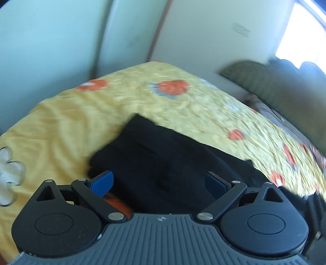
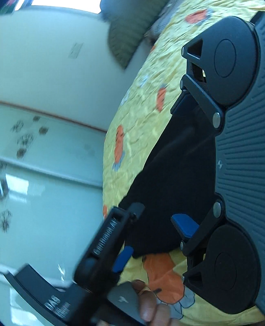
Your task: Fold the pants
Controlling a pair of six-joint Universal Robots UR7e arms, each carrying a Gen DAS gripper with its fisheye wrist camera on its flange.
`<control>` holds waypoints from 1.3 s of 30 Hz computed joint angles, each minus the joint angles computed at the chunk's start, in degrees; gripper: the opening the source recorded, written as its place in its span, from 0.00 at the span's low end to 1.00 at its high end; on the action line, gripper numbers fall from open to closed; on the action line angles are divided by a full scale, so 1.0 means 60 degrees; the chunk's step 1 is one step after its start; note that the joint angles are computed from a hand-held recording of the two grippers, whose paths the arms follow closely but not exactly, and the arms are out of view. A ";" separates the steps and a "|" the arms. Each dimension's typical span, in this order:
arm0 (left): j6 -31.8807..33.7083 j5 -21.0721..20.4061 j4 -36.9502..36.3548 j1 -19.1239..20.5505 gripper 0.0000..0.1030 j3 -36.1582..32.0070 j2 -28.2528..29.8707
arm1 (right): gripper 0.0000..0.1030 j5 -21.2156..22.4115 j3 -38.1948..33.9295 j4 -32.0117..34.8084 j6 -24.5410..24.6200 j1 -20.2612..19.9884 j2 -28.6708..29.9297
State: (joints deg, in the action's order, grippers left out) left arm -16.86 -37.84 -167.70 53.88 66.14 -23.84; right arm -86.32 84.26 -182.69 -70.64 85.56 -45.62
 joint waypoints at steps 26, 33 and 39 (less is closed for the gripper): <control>-0.3510 -0.4942 0.0653 0.1722 0.61 -0.1084 0.0030 | 0.31 0.0469 -0.1429 0.2730 0.0976 0.0530 0.0728; -0.3093 -0.3694 0.0886 0.1531 0.20 -0.1470 0.0326 | 0.32 -0.1310 -0.4479 0.5356 0.3331 0.0421 0.1921; 0.0327 -0.1025 -0.0573 0.0256 0.13 -0.1363 0.0743 | 0.32 -0.0083 -0.3997 0.5064 0.3560 0.0138 0.1571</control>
State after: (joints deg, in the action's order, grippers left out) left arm -14.89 -43.99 -171.14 55.41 57.97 -19.39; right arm -86.82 60.28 -152.30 -49.28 86.39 -36.19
